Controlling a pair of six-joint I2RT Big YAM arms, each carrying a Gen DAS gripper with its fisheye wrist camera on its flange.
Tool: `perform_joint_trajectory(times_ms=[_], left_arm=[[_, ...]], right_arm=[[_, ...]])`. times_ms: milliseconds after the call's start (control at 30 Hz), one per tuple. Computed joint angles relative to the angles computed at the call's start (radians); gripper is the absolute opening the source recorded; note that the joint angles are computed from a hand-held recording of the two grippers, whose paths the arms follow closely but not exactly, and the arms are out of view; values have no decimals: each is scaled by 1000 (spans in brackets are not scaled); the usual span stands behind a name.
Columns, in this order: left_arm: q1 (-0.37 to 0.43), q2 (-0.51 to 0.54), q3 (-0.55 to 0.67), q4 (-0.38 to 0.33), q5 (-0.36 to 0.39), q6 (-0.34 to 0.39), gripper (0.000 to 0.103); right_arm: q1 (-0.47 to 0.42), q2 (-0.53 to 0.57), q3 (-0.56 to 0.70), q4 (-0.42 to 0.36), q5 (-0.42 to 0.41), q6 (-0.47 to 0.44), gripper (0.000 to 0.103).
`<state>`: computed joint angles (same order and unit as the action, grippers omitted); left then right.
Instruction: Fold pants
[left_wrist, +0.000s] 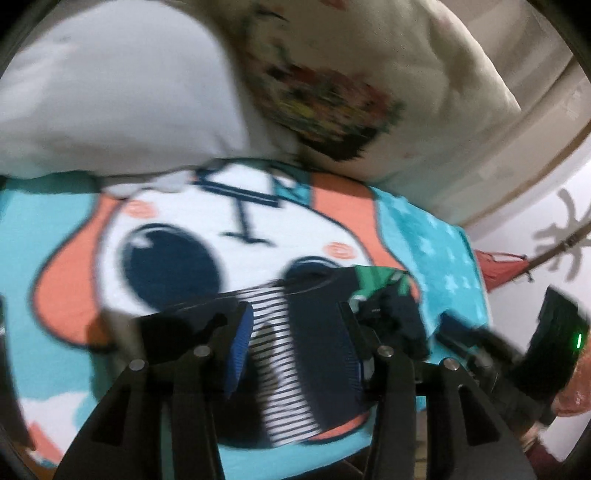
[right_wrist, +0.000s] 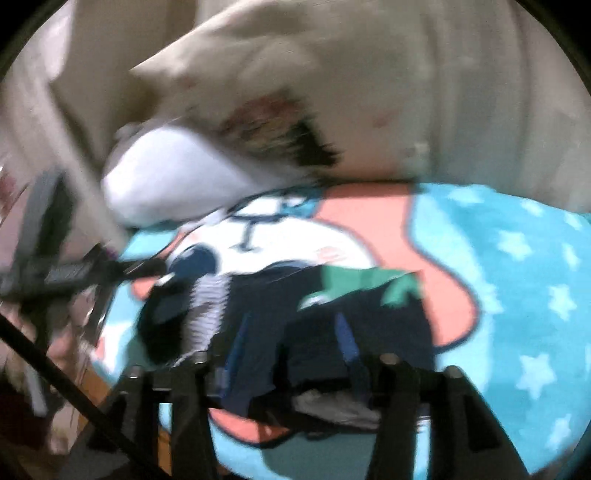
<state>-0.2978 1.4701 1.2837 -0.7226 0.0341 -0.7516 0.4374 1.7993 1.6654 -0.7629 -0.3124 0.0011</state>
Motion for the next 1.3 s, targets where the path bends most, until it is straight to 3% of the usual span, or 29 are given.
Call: perform_joint_trajectory(times_ms=[167,300,467,567,633,733,833,900,967,1200,1267,1300], left_arm=[[22,-87,-106,-17,-82,-23,44],[53,-143,-184,-24,-82,-87,44],[67,-206,-259,-30,-91,-150,44],[71,-227,-291,-27,-83,-176,44],[66,-233,-305,-22,-80,-183,44],[51,-230,-322,-13,-83,-206,44],[34,-231,-337,-3,-80,-237,44],[20,-249,-356,0,-90,-261,44],[11,-270,-377,4,-98,-287,44],[-7,-326,-440,23,-108,-361,48],[-10,-330,-455,44,-96,-372,53],[-12,-328,-459,56,-87,-369,54]], right_arm=[[8,113,103,-78,-8,68,27],[43,200,171,-148,46,39,28],[51,212,212,-193,86,25,35],[63,175,200,-172,114,32,35],[76,165,211,-179,84,25,35],[113,204,300,-260,-2,-8,45],[167,282,434,-378,-74,-45,48],[209,352,550,-471,-103,-70,58],[258,425,673,-561,-62,-101,64],[377,676,1045,-764,256,-161,77],[386,671,1014,-744,297,-189,75],[384,664,1004,-735,293,-193,65]])
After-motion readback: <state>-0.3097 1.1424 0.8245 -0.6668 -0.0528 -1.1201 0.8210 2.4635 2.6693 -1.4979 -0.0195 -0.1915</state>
